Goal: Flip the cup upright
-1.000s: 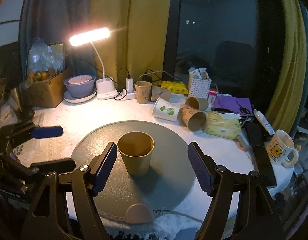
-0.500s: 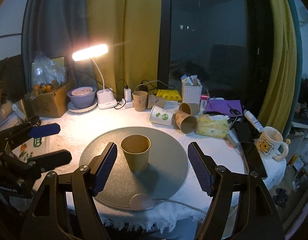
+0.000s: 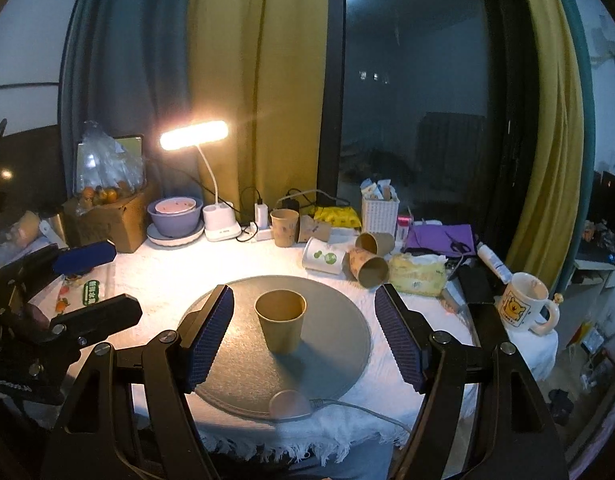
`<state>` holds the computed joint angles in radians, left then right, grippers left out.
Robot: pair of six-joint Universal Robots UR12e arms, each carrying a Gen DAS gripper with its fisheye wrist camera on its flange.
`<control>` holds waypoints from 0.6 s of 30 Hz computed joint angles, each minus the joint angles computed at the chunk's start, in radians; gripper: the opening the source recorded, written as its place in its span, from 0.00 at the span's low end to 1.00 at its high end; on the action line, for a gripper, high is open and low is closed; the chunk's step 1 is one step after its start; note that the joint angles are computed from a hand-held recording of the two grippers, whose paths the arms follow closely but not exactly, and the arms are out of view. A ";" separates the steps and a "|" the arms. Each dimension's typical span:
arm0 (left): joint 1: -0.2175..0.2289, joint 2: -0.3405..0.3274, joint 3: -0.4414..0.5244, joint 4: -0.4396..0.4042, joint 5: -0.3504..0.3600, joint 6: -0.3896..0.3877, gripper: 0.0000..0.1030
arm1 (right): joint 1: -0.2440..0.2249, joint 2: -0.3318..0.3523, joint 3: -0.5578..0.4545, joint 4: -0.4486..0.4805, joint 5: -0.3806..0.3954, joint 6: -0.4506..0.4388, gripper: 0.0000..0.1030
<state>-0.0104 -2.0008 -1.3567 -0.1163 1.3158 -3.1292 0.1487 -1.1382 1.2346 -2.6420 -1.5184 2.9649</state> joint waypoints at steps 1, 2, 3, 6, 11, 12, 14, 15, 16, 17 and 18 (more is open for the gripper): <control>0.000 0.003 -0.003 0.011 -0.002 -0.002 0.85 | 0.001 -0.003 0.003 -0.003 0.001 -0.003 0.74; 0.000 0.004 -0.005 0.017 -0.006 -0.002 0.85 | 0.002 -0.007 0.005 -0.007 -0.001 -0.007 0.74; 0.000 0.005 -0.006 0.022 -0.007 -0.001 0.85 | 0.003 -0.009 0.007 -0.009 -0.001 -0.009 0.74; -0.001 0.008 -0.009 0.037 0.000 -0.005 0.85 | 0.005 -0.016 0.012 -0.016 0.004 -0.012 0.74; 0.008 0.012 -0.016 0.062 0.016 -0.053 0.85 | 0.010 -0.020 0.012 -0.018 0.005 -0.022 0.74; 0.009 0.013 -0.016 0.064 0.020 -0.058 0.85 | 0.010 -0.020 0.012 -0.018 0.006 -0.023 0.74; 0.011 0.013 -0.018 0.068 0.027 -0.067 0.85 | 0.011 -0.020 0.011 -0.017 0.007 -0.024 0.74; 0.011 0.013 -0.017 0.064 0.034 -0.067 0.85 | 0.012 -0.019 0.010 -0.015 0.007 -0.025 0.74; 0.010 0.012 -0.016 0.057 0.042 -0.065 0.85 | 0.013 -0.018 0.009 -0.012 0.007 -0.025 0.74; 0.009 0.012 -0.015 0.050 0.047 -0.065 0.85 | 0.013 -0.017 0.008 -0.009 0.009 -0.024 0.74; 0.010 0.012 -0.014 0.042 0.048 -0.067 0.85 | 0.012 -0.016 0.007 -0.006 0.011 -0.023 0.74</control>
<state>-0.0005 -1.9892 -1.3704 -0.0739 1.3635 -3.1958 0.1611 -1.1541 1.2413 -2.6478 -1.5075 2.9416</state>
